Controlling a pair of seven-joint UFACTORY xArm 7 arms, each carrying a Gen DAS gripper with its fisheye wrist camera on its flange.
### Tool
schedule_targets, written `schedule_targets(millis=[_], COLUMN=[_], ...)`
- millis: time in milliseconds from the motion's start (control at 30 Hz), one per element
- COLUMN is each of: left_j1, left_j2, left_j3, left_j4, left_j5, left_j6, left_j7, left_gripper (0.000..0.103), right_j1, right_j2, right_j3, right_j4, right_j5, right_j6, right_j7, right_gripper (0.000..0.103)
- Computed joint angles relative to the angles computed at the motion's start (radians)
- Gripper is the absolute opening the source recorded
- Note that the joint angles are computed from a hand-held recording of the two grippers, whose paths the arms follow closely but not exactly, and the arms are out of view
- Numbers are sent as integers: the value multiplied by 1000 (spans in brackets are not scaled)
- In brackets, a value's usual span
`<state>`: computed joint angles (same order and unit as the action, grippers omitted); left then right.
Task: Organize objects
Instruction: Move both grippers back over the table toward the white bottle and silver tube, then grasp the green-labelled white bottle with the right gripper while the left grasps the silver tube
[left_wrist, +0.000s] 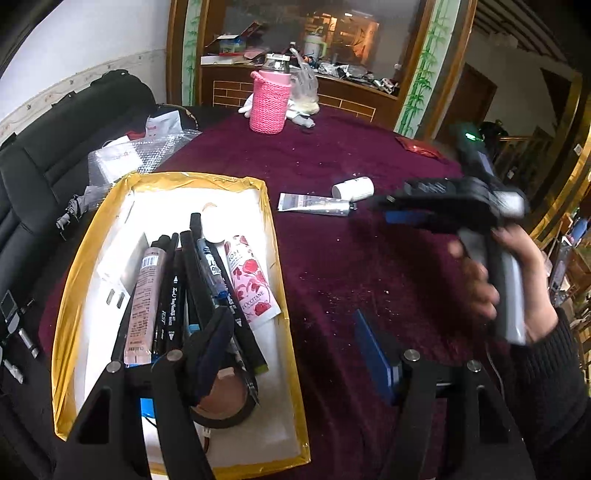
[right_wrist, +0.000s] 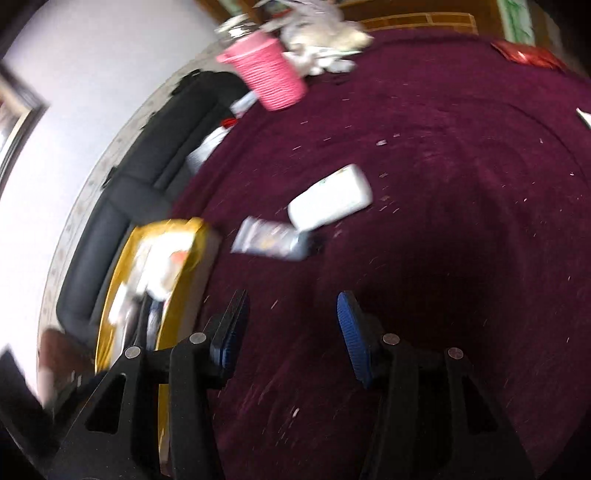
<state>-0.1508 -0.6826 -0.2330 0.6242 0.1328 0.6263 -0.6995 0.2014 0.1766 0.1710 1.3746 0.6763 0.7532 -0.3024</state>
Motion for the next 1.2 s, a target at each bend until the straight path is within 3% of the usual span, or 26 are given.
schedule_targets(millis=[133, 300, 433, 567, 767, 867, 967, 1067, 1200], left_j1=[-36, -42, -45, -39, -32, -31, -34, -47, -83], left_j2=[-24, -45, -42, -38, -36, -35, -23, 14, 117], left_j3=[51, 74, 77, 71, 55, 49, 49, 56, 89], left_j4=[-25, -39, -37, -33, -22, -15, -3, 23, 97], left_j5=[-59, -96, -117, -126, -127, -122, -123, -137, -196], left_j6=[-15, -22, -11, -5, 6, 16, 26, 24, 0], left_j7=[28, 58, 86, 91, 78, 74, 69, 74, 102], left_gripper=[68, 68, 68, 68, 68, 68, 68, 68, 68], right_j1=[29, 99, 136, 163, 156, 192, 185, 146, 53], right_j2=[112, 245, 325, 381, 444, 488, 428, 328, 144], right_j3=[-13, -43, -70, -81, -68, -90, -75, -50, -1], right_j4=[153, 342, 455, 540, 651, 719, 610, 459, 201], right_j5=[-138, -359, -488, -589, -602, -674, -685, -650, -511], right_j6=[36, 68, 93, 110, 173, 198, 128, 55, -54], right_j7=[159, 464, 633, 708, 759, 751, 700, 629, 466], right_gripper=[50, 50, 50, 51, 51, 51, 38, 34, 34])
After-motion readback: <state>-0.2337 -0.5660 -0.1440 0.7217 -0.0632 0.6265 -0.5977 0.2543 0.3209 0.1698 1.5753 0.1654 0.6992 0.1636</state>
